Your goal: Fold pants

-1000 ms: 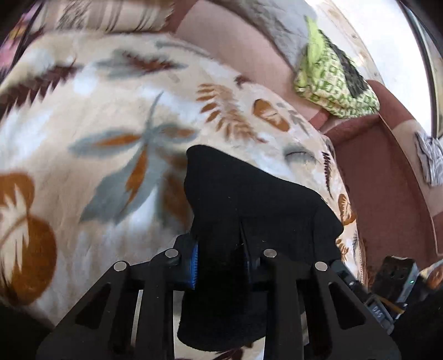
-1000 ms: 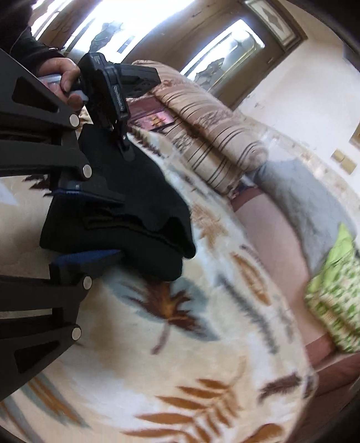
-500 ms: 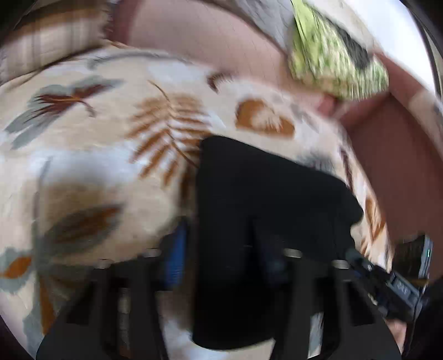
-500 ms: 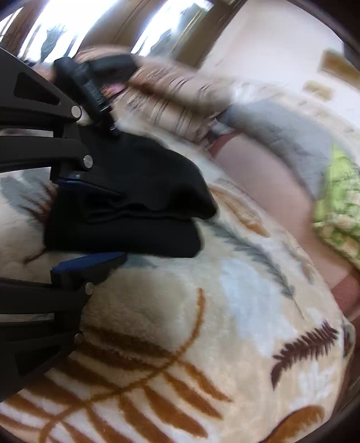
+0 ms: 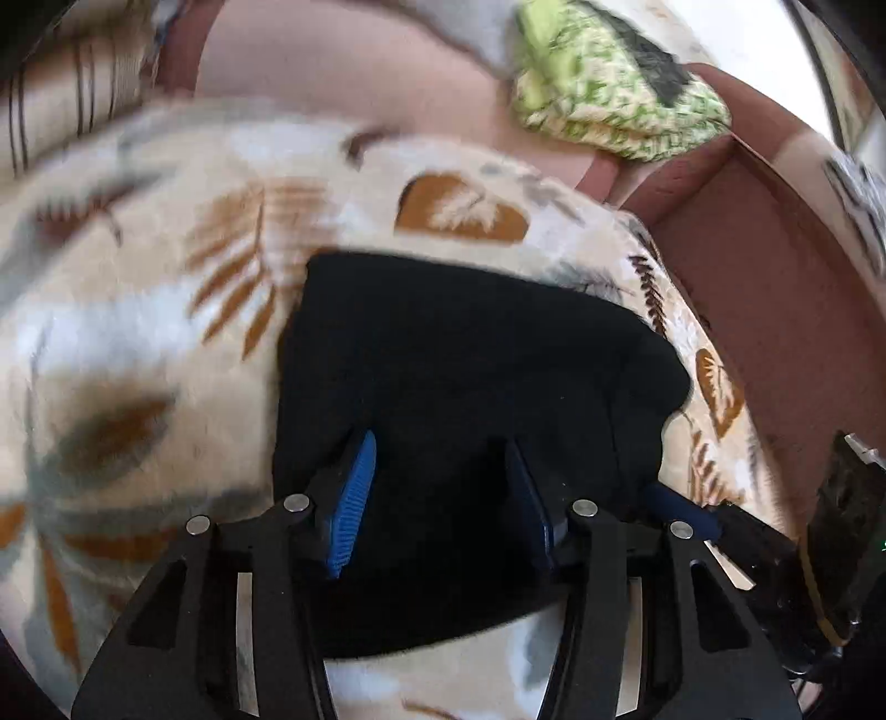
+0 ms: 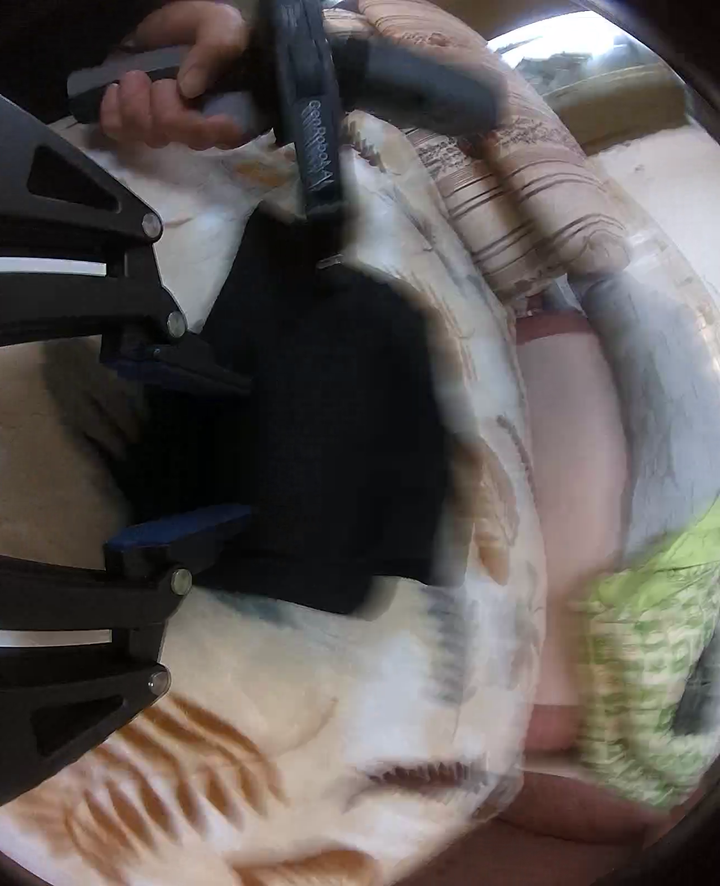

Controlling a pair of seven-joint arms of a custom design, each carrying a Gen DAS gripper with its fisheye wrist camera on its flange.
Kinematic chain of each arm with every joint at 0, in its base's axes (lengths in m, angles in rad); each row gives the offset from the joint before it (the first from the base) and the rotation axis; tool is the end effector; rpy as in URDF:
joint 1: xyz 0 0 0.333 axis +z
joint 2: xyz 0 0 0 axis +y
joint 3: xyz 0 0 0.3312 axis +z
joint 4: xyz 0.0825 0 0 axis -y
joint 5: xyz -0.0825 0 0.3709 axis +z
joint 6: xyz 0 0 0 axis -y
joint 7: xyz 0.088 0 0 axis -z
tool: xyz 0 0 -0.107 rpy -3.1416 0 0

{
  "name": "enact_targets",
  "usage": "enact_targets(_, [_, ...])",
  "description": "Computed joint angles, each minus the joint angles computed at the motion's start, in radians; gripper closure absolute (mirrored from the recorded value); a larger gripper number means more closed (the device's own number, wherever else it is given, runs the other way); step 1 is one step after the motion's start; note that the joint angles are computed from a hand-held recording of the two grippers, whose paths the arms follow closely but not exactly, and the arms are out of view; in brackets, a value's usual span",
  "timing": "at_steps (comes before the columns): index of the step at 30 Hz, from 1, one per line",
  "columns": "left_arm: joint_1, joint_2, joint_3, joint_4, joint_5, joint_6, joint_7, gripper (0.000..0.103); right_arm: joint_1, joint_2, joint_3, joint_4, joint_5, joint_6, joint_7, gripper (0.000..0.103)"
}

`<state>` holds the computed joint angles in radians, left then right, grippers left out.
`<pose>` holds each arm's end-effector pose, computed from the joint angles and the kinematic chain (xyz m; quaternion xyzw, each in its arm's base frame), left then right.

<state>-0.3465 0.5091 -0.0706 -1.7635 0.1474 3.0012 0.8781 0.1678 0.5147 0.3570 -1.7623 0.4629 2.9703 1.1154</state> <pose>0.6448 -0.2885 0.3848 -0.7109 0.6057 -0.3425 0.1022 0.6395 0.2892 0.3843 -0.7821 0.4949 -0.0873 0.3684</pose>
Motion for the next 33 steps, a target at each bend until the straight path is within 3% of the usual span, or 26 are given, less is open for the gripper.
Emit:
enact_targets(2, [0.043,-0.009,-0.048,0.009,0.031,-0.025,-0.024,0.055,0.093,-0.015,-0.112,0.039,0.055,-0.076,-0.006,0.065])
enact_targets(3, [0.074,-0.026,-0.076,-0.019,0.008,0.033,-0.021,0.055,0.107,-0.025,-0.131,0.049,0.074,-0.096,-0.007,0.065])
enact_targets(4, [0.073,-0.037,-0.078,-0.038,-0.085,0.088,0.046,0.055,0.091,-0.029,-0.115,0.054,0.085,-0.094,-0.010,0.065])
enact_targets(5, [0.049,-0.041,-0.045,-0.036,-0.107,0.134,0.049,0.055,0.055,-0.029,-0.070,0.057,0.114,-0.053,-0.036,0.065])
enact_targets(7, [-0.021,-0.024,0.065,0.022,0.013,0.160,-0.057,0.054,0.012,-0.005,0.016,0.084,0.188,0.102,-0.156,0.065])
enact_targets(8, [-0.023,0.003,0.073,0.068,0.015,0.147,-0.049,0.054,-0.023,0.029,0.074,0.114,0.170,0.167,-0.185,0.065])
enact_targets(9, [-0.008,0.030,0.046,0.103,-0.052,0.120,0.019,0.054,-0.029,0.069,0.097,0.158,0.148,0.199,-0.199,0.065])
enact_targets(10, [0.038,0.063,-0.015,0.146,-0.071,0.063,0.051,0.054,-0.024,0.090,0.085,0.174,0.082,0.191,-0.143,0.065])
enact_targets(11, [0.074,0.110,-0.071,0.193,-0.143,-0.024,0.135,0.055,0.000,0.124,0.038,0.209,-0.049,0.141,-0.017,0.065])
enact_targets(12, [0.089,0.131,-0.091,0.205,-0.146,-0.056,0.157,0.055,0.047,0.159,-0.044,0.266,-0.177,0.035,0.133,0.065])
enact_targets(13, [0.080,0.135,-0.077,0.199,-0.078,-0.032,0.128,0.055,0.103,0.202,-0.127,0.315,-0.234,-0.050,0.231,0.064])
enact_targets(14, [0.042,0.126,-0.027,0.194,-0.024,-0.019,0.100,0.054,0.136,0.210,-0.175,0.343,-0.222,-0.080,0.268,0.065])
enact_targets(15, [0.027,0.116,-0.013,0.195,-0.040,-0.032,0.108,0.054,0.149,0.195,-0.189,0.340,-0.140,-0.069,0.235,0.065])
enact_targets(17, [0.038,0.083,-0.030,0.150,-0.124,0.024,0.155,0.054,0.192,0.156,-0.240,0.325,0.005,-0.066,0.165,0.065])
enact_targets(19, [-0.049,0.015,0.075,0.056,-0.128,0.125,0.113,0.054,0.188,0.073,-0.219,0.216,0.052,0.038,0.123,0.065])
enact_targets(21, [-0.180,-0.056,0.249,-0.019,0.150,0.151,-0.154,0.050,0.115,-0.034,-0.115,0.074,0.069,0.141,0.089,0.065])
enact_targets(22, [-0.254,-0.080,0.337,-0.043,0.253,0.141,-0.260,0.036,0.105,-0.072,-0.100,0.030,0.077,0.156,0.080,0.064])
enact_targets(23, [-0.341,-0.106,0.422,-0.075,0.301,0.118,-0.314,0.019,0.123,-0.122,-0.115,-0.028,0.076,0.170,0.086,0.063])
enact_targets(25, [-0.505,-0.123,0.561,-0.111,0.226,0.027,-0.262,0.015,0.199,-0.220,-0.190,-0.149,0.068,0.167,0.107,0.059])
enact_targets(27, [-0.592,-0.125,0.604,-0.104,0.226,-0.145,-0.265,0.015,0.291,-0.272,-0.291,-0.249,-0.029,0.163,0.229,0.059])
enact_targets(29, [-0.611,-0.133,0.578,-0.089,0.250,-0.301,-0.304,0.015,0.433,-0.303,-0.466,-0.349,-0.321,0.150,0.544,0.059])
enact_targets(31, [-0.648,-0.163,0.581,-0.114,0.319,-0.357,-0.384,0.015,0.556,-0.311,-0.615,-0.381,-0.499,0.105,0.752,0.059])
enact_targets(33, [-0.693,-0.205,0.596,-0.149,0.423,-0.373,-0.493,0.015,0.590,-0.308,-0.638,-0.392,-0.419,0.119,0.691,0.059])
